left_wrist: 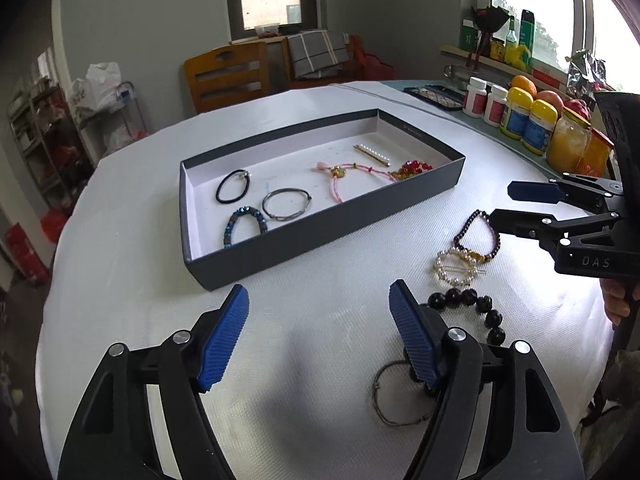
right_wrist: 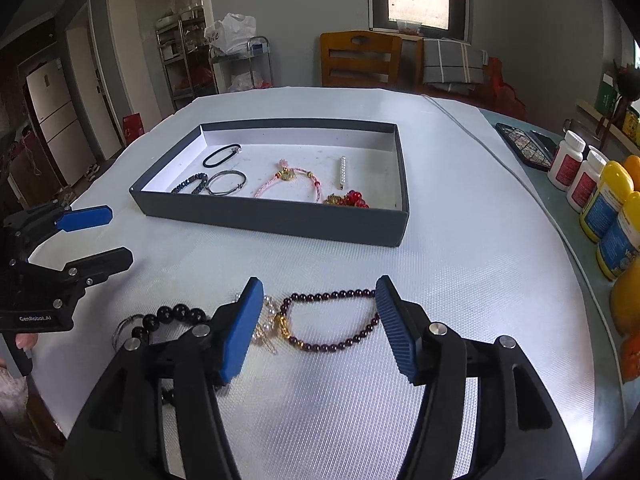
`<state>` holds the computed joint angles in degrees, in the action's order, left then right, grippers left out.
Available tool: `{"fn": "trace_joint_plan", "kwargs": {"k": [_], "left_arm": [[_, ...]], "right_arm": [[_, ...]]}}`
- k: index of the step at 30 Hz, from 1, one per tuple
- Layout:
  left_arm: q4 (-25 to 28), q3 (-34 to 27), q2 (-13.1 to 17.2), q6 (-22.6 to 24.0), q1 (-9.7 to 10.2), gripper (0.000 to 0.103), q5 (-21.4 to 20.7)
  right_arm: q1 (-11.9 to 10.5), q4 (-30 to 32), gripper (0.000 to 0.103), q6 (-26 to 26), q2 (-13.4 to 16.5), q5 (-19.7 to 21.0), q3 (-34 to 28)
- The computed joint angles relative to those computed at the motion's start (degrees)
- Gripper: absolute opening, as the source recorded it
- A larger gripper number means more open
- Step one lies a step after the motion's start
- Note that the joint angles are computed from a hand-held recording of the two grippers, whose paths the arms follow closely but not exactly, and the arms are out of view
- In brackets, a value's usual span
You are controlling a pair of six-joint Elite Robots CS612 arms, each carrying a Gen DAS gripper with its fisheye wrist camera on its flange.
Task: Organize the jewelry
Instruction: 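Move both grippers back over the remaining bracelets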
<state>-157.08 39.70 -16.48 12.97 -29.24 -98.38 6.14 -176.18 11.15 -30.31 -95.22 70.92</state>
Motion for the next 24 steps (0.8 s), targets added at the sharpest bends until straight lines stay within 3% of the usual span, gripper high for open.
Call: {"fn": "trace_joint_plan", "kwargs": {"k": [15,24], "left_arm": [[2.2,2.7,-0.8,-0.2,0.14,0.078,0.9],[3.5,4.1,-1.5,0.1,0.11,0.078,-0.8]], "right_arm": [[0.1,-0.8,0.062,-1.0,-1.2,-0.1,3.5],[0.1,-1.1,0.062,-0.9,-1.6,0.9,4.5]]}}
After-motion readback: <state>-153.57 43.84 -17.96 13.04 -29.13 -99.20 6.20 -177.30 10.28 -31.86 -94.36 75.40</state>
